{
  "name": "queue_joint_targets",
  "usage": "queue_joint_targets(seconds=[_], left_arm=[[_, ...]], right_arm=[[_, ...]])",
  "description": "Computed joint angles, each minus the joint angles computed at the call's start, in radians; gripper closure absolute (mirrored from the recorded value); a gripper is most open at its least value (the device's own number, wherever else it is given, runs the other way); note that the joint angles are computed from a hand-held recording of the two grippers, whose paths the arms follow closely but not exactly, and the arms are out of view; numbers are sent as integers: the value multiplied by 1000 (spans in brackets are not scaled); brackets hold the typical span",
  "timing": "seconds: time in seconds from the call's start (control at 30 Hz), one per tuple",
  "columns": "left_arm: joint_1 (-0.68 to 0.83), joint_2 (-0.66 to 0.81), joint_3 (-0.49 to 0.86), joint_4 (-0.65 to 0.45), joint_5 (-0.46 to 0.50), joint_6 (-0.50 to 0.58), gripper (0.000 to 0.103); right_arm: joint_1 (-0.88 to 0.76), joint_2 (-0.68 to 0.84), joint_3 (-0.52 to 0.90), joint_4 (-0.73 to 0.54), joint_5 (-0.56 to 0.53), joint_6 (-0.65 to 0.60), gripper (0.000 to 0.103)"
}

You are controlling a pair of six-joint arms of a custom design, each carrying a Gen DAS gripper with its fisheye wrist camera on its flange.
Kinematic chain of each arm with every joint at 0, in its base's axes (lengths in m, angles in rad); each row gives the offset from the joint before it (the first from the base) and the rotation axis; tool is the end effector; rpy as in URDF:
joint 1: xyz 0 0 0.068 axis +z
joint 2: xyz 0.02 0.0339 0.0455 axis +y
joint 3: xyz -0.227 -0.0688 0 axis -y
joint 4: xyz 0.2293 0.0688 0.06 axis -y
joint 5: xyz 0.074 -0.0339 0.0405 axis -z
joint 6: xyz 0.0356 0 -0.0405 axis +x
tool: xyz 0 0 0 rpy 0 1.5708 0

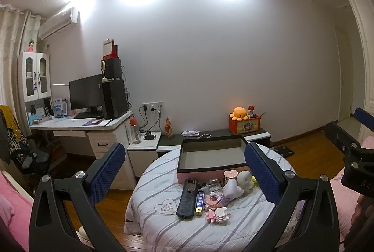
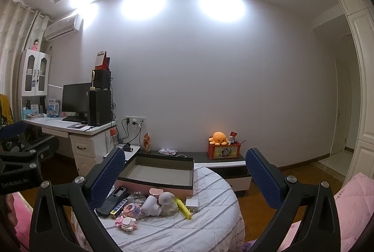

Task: Organize rigid objects

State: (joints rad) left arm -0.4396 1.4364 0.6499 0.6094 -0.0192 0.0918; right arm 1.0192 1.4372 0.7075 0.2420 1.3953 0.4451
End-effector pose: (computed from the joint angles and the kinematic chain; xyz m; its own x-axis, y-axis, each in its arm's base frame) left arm 0.2735 -0.1279 0.1992 -0.1213 0.1583 -0.9799 0.4213 0.9021 0.0936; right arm 0.1722 0.2129 0.1927 -0.0894 -0.0019 -0.9960 0.3829 0.9231 -0.0361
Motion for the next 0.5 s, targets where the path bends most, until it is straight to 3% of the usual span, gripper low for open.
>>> queue_joint_targets(seconds=[0.5], left_arm=[[-29,115,153,-68,-34,22,0]], right_arm=[[-123,-15,-34,150,-127,-123,0]])
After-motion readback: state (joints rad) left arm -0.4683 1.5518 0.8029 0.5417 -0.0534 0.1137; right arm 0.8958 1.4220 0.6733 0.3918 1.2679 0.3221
